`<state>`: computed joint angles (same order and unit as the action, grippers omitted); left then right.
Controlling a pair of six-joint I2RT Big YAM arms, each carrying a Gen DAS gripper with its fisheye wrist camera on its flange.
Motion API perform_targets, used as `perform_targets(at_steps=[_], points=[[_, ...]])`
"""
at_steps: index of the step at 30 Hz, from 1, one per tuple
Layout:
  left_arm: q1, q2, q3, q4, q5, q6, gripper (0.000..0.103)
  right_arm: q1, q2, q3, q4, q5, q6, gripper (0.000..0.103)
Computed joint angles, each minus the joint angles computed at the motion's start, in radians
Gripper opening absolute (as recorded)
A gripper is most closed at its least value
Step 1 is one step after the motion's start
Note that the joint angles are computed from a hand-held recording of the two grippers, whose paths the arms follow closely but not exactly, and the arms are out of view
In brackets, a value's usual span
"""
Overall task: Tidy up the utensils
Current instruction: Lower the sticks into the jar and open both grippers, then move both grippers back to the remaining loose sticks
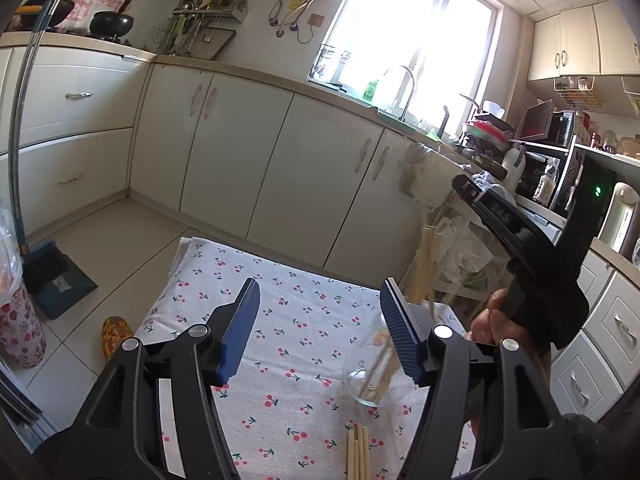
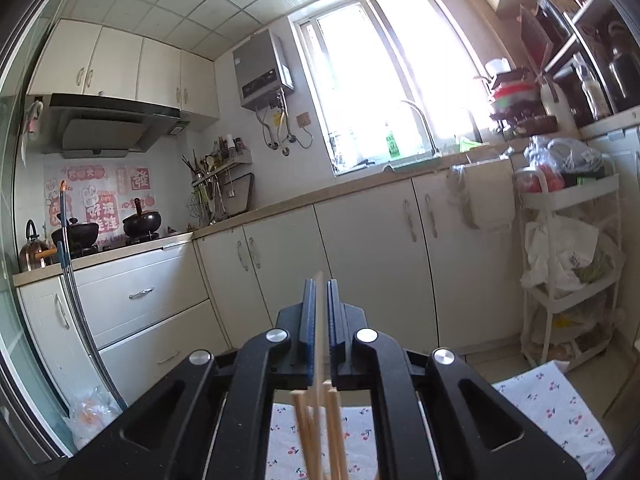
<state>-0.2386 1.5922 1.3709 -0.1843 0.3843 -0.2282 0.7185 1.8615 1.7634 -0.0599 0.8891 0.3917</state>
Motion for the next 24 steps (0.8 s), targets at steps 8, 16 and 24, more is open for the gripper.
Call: perform_targets(at_steps=[8, 16, 24], points=[[0.005, 0.013, 0.014, -0.04, -0.007, 0.008, 0.061, 0.024, -0.031, -0.049, -0.083, -0.023, 0.06, 0.006], [0.018, 0.011, 0.032, -0.182, -0.016, 0.074, 0.069, 0.133, -0.108, -0.102, -0.476, -0.085, 0.422, 0.02], [0.026, 0.005, 0.04, -0.37, -0.02, 0.161, 0.072, 0.167, 0.02, 0.023, -0.812, -0.413, 0.665, 0.02]])
